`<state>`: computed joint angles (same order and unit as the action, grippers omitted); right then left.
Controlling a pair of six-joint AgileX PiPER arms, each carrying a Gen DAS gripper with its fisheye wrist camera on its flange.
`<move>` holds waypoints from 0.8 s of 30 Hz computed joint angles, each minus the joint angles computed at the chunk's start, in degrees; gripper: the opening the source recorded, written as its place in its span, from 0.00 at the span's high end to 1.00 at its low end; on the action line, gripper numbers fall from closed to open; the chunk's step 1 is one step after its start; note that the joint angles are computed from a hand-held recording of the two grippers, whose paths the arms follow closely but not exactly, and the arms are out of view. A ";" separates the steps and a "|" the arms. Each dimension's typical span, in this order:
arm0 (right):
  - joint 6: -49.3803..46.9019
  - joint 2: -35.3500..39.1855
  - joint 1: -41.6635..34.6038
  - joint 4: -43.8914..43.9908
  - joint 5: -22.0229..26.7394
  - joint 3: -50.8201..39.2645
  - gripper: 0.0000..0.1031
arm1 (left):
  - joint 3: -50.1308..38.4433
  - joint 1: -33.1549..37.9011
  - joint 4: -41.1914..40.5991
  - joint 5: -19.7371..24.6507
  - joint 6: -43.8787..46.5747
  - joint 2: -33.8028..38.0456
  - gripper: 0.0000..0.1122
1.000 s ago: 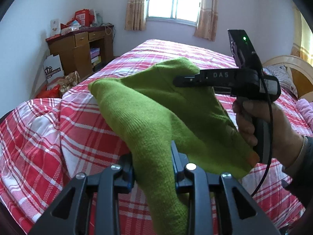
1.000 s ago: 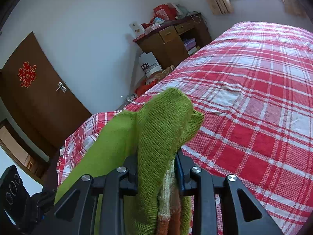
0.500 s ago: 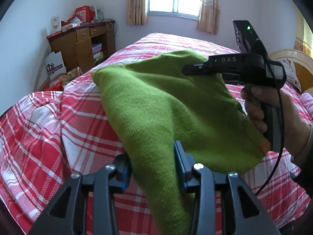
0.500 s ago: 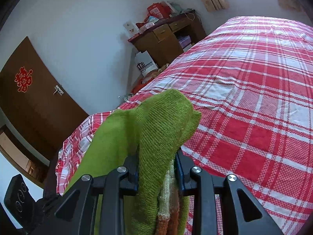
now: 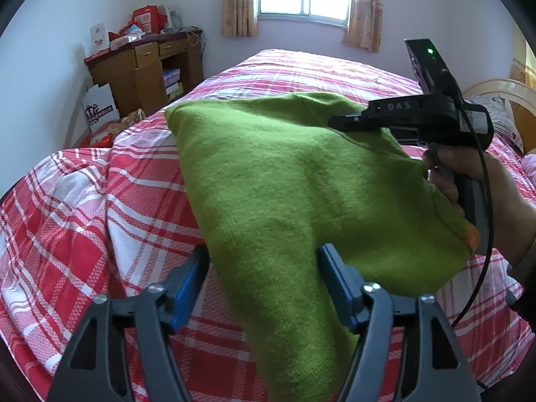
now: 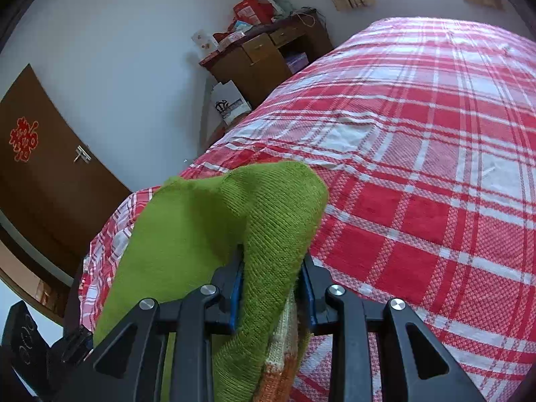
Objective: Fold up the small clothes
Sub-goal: 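Open the right tool and release the folded end onto the bundle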
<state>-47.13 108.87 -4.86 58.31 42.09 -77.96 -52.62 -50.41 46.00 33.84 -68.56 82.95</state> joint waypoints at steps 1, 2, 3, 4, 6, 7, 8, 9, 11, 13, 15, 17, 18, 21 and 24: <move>0.02 -0.07 0.03 -0.19 -0.22 0.10 0.71 | 0.11 -0.09 0.23 0.09 -0.07 -0.20 0.36; 0.04 -0.14 0.08 -0.37 -0.43 0.21 0.71 | 0.05 -0.37 0.30 0.60 0.11 -0.32 0.36; 0.15 -0.18 0.09 -0.48 -0.55 0.31 0.71 | -0.01 -0.59 0.49 1.22 0.20 -0.45 0.36; 0.57 -0.22 0.12 -0.77 -0.55 0.24 0.71 | -0.11 -1.50 1.92 2.66 -0.96 -0.78 0.36; 2.02 -0.81 0.20 -1.99 -0.80 0.38 0.70 | -0.26 -2.32 3.82 4.45 -1.87 -1.47 0.35; 2.21 -1.33 0.20 -2.23 -0.87 0.68 0.70 | -0.42 -3.01 4.96 5.80 -2.68 -2.02 0.34; 2.55 -2.66 0.05 -2.39 -1.06 1.40 0.67 | -0.39 -3.45 6.50 6.74 -3.96 -2.78 0.28; 2.54 -4.09 -0.14 -2.20 -1.37 2.31 0.67 | -0.24 -3.66 8.05 7.31 -5.37 -3.46 0.21; 1.50 -7.34 -0.59 -1.36 -2.15 4.40 0.67 | -0.21 -3.64 11.25 8.75 -8.20 -4.45 0.16; -1.38 -12.17 -1.22 1.30 -2.62 7.57 0.65 | -0.70 -1.91 12.19 8.30 -8.43 -4.30 0.16; -6.86 -17.48 -2.22 6.81 -0.66 11.68 0.59 | -1.66 0.46 12.27 7.60 -8.37 -2.85 0.16; -10.81 -20.41 -2.47 10.35 2.61 14.72 0.52 | -2.36 3.15 11.36 6.30 -7.70 -1.05 0.16; -11.54 -21.14 -2.11 10.61 3.88 15.64 0.52 | -2.49 4.11 10.95 5.64 -7.44 -0.30 0.16; -11.80 -20.81 -0.67 9.34 6.62 18.40 0.52 | -1.77 6.28 9.86 3.05 -6.91 1.25 0.14; -7.25 -20.01 2.44 2.84 -0.39 21.34 0.52 | -0.37 7.63 8.92 1.39 -7.53 1.37 0.12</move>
